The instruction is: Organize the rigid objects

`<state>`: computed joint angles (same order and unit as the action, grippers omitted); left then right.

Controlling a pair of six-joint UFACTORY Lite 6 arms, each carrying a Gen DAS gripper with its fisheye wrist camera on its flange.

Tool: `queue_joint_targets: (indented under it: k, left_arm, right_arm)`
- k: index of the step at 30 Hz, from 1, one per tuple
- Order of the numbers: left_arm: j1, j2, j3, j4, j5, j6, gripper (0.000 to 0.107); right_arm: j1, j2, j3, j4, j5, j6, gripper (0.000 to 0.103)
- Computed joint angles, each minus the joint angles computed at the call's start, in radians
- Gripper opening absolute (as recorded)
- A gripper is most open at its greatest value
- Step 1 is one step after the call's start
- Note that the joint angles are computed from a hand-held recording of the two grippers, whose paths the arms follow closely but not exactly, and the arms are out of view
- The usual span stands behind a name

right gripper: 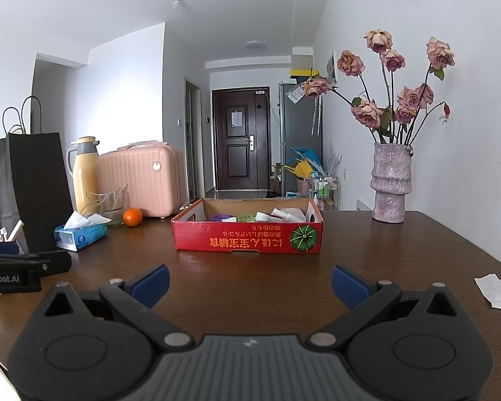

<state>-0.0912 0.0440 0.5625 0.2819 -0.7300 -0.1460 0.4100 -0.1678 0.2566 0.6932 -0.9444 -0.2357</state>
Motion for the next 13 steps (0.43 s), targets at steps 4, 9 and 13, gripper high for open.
queue_joint_targets:
  k: [4,9,13]
  left_arm:
    - [0.01,0.013,0.004,0.012,-0.004,-0.008,0.103]
    - [0.016,0.023,0.006,0.02,-0.014,-0.012,0.103]
    - [0.022,0.025,0.004,0.04,-0.022,-0.024,0.103]
  right_arm:
    - [0.011,0.009,0.0,0.009,-0.008,0.001,0.103]
    - [0.004,0.033,0.006,-0.007,-0.016,0.017,0.103]
    - [0.0,0.041,0.01,-0.013,-0.017,0.021,0.103]
